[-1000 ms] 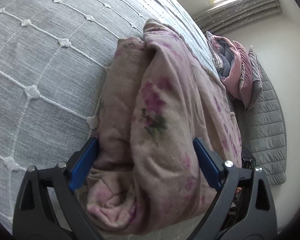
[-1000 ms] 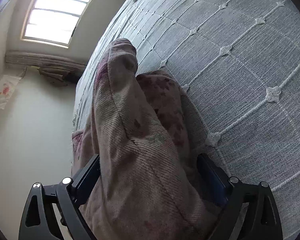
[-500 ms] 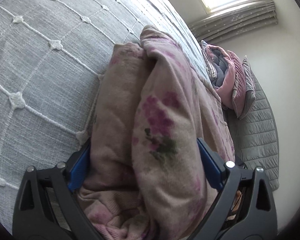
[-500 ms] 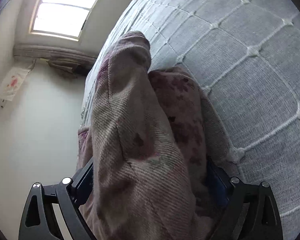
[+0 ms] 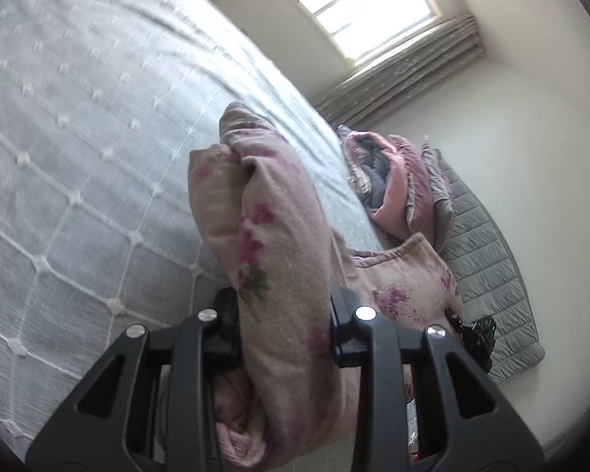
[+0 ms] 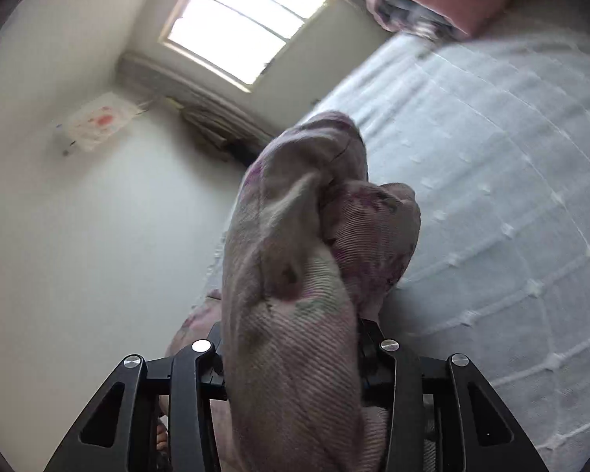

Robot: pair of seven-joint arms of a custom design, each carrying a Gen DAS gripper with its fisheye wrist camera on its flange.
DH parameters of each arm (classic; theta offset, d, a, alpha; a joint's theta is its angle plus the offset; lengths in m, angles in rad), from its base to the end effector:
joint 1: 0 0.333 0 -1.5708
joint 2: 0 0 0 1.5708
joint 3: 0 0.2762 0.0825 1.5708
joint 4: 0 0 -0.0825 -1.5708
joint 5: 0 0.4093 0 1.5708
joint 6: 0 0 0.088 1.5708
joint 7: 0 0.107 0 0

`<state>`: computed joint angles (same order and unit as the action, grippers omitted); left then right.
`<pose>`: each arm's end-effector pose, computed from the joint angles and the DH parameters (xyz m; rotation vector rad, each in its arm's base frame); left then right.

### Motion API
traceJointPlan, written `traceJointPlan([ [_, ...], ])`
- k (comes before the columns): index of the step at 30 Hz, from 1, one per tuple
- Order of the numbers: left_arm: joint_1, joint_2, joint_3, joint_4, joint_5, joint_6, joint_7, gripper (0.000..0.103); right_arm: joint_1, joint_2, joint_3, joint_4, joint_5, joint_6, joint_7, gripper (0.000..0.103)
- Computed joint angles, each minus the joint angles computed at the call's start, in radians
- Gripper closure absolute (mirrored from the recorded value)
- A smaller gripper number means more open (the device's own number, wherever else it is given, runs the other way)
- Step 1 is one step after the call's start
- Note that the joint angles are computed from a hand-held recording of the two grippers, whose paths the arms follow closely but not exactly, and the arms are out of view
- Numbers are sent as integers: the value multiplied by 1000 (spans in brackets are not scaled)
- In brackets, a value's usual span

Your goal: Fold large clothes

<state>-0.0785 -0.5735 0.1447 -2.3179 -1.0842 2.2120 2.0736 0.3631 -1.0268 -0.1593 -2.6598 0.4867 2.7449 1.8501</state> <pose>0.4678 0.0104 0.5811 1.8227 -1.7300 1.5904 0.3586 0.0423 0.6230 -1.0614 1.6424 -0.0509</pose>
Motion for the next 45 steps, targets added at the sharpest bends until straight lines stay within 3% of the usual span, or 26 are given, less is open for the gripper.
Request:
traceJointPlan([
  [3,19,-49,16,13,15,27,35,69,114,128,-20,121,22,45,-72,61],
  [8,78,-111,67,10,101,91,62,68,321,339,-105,276,156,119,-252,61],
  [9,91,-116,76,3,121,103,64,66,333,379,-114,298,176,114,-273,60],
  [10,113,-118,76,-7,159,122,61,60,319,442,-103,330,176,90,-261,59],
  [11,137,-114,70,-16,207,136,49,46,276,478,-68,339,157,57,-221,53],
  [13,223,-80,22,-36,372,163,-39,32,126,575,50,378,26,-47,-67,49],
  [15,276,-26,6,-37,505,119,-128,31,-9,660,165,436,-165,-177,115,38],
  [16,289,1,6,-34,547,89,-163,31,-39,664,188,422,-200,-197,147,36],
  [19,279,12,39,-67,537,73,-158,28,9,617,125,328,-24,-93,50,29],
  [21,281,-6,38,-84,532,96,-162,22,-3,591,120,314,1,-101,48,28],
  [25,294,-56,-7,-91,590,115,-235,21,-76,520,176,307,-128,-161,104,27],
  [28,312,-144,-58,-139,692,154,-306,20,-85,417,209,296,-245,-227,183,25],
  [29,308,-171,-67,-150,720,156,-322,18,-111,404,247,299,-241,-226,178,23],
  [36,264,-360,-141,-204,895,104,-459,14,-91,314,325,291,-412,-328,261,17],
  [40,210,-462,-158,-234,936,35,-517,12,-61,258,350,274,-468,-404,289,16],
  [45,143,-555,-191,-270,959,-30,-603,6,-22,199,371,230,-489,-431,342,16],
])
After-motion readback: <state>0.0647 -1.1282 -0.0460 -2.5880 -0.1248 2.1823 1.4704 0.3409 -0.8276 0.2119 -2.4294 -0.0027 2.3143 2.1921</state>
